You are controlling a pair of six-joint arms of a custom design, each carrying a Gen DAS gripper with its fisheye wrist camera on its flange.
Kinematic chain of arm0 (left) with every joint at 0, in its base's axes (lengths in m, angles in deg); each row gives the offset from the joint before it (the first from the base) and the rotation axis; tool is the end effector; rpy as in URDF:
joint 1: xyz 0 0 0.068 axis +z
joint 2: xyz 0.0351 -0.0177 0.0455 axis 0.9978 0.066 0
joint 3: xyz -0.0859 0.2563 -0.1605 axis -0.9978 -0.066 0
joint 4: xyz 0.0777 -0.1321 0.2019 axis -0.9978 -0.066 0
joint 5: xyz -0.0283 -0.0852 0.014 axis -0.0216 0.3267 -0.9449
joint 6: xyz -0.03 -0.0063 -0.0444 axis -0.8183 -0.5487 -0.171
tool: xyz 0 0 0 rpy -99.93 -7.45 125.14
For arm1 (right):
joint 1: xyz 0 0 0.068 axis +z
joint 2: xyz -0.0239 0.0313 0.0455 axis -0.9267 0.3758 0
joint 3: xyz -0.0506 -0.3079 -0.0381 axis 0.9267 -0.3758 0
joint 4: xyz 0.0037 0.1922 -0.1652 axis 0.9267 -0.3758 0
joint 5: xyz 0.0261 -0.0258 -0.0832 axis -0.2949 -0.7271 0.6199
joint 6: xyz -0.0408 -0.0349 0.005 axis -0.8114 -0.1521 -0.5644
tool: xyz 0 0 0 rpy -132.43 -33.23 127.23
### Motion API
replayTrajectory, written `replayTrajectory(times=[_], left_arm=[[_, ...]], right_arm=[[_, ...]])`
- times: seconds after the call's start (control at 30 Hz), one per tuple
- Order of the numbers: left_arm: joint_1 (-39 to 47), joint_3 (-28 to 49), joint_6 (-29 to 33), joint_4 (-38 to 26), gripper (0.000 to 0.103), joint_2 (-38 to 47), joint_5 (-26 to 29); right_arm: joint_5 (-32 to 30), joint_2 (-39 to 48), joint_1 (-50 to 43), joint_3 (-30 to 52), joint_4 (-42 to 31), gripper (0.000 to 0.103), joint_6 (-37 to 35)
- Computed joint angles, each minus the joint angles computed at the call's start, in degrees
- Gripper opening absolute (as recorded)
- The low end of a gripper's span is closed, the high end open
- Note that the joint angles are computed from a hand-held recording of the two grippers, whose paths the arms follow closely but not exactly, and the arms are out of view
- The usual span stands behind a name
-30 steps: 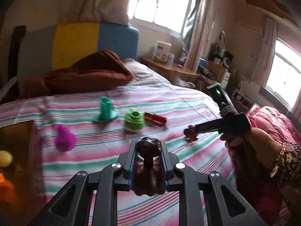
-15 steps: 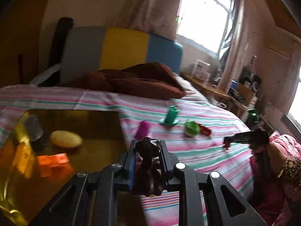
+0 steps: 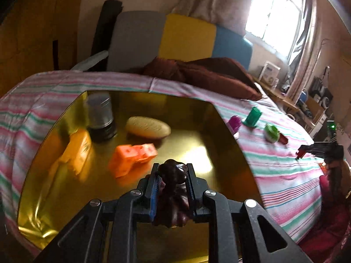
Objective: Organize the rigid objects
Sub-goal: 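Carry the brown piece with the left gripper toward the gold tray while the right gripper carries the red clip, then lower both held pieces into the gold tray and open both grippers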
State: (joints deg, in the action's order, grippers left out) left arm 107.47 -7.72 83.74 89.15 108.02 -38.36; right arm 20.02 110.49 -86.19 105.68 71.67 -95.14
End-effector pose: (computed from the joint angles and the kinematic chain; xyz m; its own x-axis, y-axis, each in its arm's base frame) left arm 0.1401 0.0414 0.1238 -0.6717 -0.2148 -0.7090 -0.0852 0.9731 -0.2142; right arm 0.2959 -0.0824 0.1387 -0.8400 0.1866 -0.5095 0.0228 0.9503 0.3104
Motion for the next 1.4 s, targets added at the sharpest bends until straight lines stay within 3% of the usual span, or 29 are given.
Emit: replayTrajectory(times=[0.4, 0.6, 0.73, 0.93, 1.07, 1.2, 1.3, 1.4], left_arm=[[11.9, -0.9, 11.1, 3.2, 0.021, 4.2, 2.1], [17.7, -1.5, 15.2, 7.2, 0.022, 5.9, 0.3], [23.2, 0.8, 16.4, 1.2, 0.042, 4.6, 4.8], [33.1, 5.3, 16.4, -11.5, 0.043, 2.1, 14.2], [40.9, 5.9, 16.5, -16.7, 0.048, -2.3, 20.4], [43.3, 6.2, 16.0, -17.0, 0.052, -4.6, 18.9], [48.1, 6.6, 16.4, -18.9, 0.052, -5.2, 22.9], [48.6, 7.0, 16.4, -21.3, 0.052, -6.9, 22.8]], right_arm=[[-1.0, -7.2, 8.4, -2.6, -1.8, 0.015, 2.9], [-3.6, -12.1, 19.9, -4.5, -0.1, 0.015, 10.4], [-3.7, -14.2, 30.0, -4.5, 2.4, 0.015, 16.0], [-1.7, -12.3, 45.2, -1.1, 5.3, 0.015, 22.7], [0.2, -8.3, 53.3, 2.7, 6.0, 0.015, 25.1], [1.6, -2.9, 59.4, 6.6, 6.5, 0.015, 27.4], [2.0, 0.8, 62.7, 9.3, 6.6, 0.015, 28.9], [2.9, 5.0, 65.5, 12.5, 5.9, 0.015, 30.0]])
